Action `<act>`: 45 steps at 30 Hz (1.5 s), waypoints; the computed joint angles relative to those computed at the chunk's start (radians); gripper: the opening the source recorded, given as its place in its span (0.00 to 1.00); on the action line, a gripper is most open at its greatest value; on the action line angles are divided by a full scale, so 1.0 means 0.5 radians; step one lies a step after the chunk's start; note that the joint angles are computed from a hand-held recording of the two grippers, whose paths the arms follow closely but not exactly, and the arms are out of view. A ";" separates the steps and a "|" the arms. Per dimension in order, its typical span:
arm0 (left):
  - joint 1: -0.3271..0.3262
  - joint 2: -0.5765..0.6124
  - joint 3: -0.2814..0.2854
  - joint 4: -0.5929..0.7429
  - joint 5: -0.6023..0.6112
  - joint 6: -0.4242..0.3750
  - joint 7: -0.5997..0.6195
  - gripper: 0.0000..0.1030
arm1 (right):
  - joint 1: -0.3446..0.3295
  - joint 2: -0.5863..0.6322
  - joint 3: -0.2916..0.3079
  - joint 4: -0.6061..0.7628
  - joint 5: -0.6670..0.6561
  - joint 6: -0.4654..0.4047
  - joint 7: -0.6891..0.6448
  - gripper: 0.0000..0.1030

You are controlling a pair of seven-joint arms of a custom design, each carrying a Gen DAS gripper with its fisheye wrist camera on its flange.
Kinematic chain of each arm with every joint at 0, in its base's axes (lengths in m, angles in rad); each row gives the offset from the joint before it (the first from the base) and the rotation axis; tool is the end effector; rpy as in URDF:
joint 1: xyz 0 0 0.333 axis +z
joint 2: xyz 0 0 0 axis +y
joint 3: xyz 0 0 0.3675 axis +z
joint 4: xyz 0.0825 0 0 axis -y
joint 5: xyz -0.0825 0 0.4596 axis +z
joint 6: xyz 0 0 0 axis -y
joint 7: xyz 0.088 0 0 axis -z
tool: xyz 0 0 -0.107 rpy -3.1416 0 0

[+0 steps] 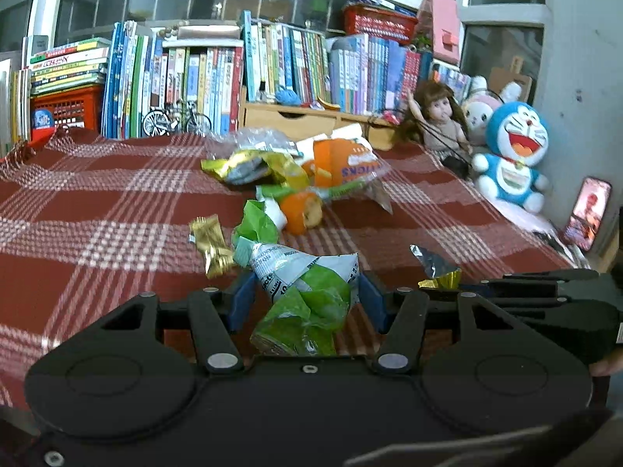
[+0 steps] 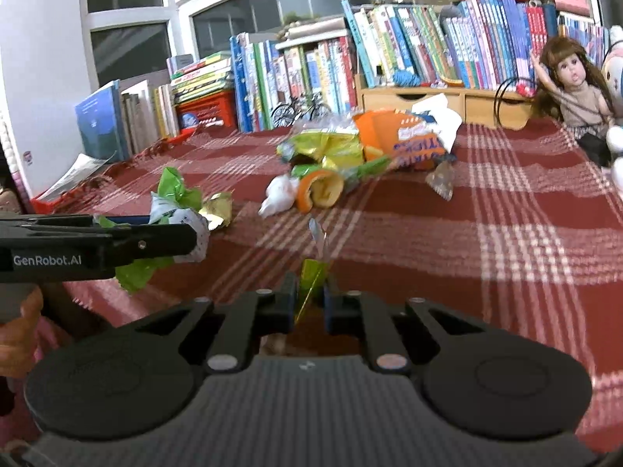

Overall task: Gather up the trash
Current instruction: 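Lift the held wrappers off the pile with both tools, then lower both held wrappers past the table edge into the white bin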

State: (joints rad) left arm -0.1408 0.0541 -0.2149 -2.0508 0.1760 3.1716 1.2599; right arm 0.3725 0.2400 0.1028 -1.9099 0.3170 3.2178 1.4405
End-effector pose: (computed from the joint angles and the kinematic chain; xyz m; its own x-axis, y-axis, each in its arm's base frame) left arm 0.6282 -0.2474 0.5577 -0.2877 -0.9486 0.1318 -0.4990 0.0310 -0.8661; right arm 0.6662 0.3020 0.5095 0.3474 -0.9214 -0.1743 -0.5139 -0.0316 -0.8572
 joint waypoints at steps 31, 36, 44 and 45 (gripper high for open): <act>-0.118 0.015 0.006 -0.234 -0.497 -0.758 0.440 0.51 | -0.029 -0.055 0.088 -0.288 0.233 -0.575 -0.133 0.17; -0.092 0.078 -0.018 -0.195 -0.464 -0.829 0.404 0.52 | -0.039 -0.009 0.101 -0.265 0.249 -0.624 -0.171 0.17; -0.085 0.218 -0.027 -0.129 -0.369 -0.852 0.299 0.52 | -0.012 0.079 0.062 -0.195 0.193 -0.703 -0.124 0.19; -0.080 0.239 -0.031 -0.115 -0.370 -0.867 0.279 0.52 | -0.013 0.100 0.061 -0.174 0.194 -0.727 -0.100 0.19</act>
State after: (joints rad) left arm -0.1807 0.1738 -0.2306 -2.1085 -0.0087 2.7378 1.3996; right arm 0.3661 0.2902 0.1331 -1.9969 0.4140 2.8541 1.3907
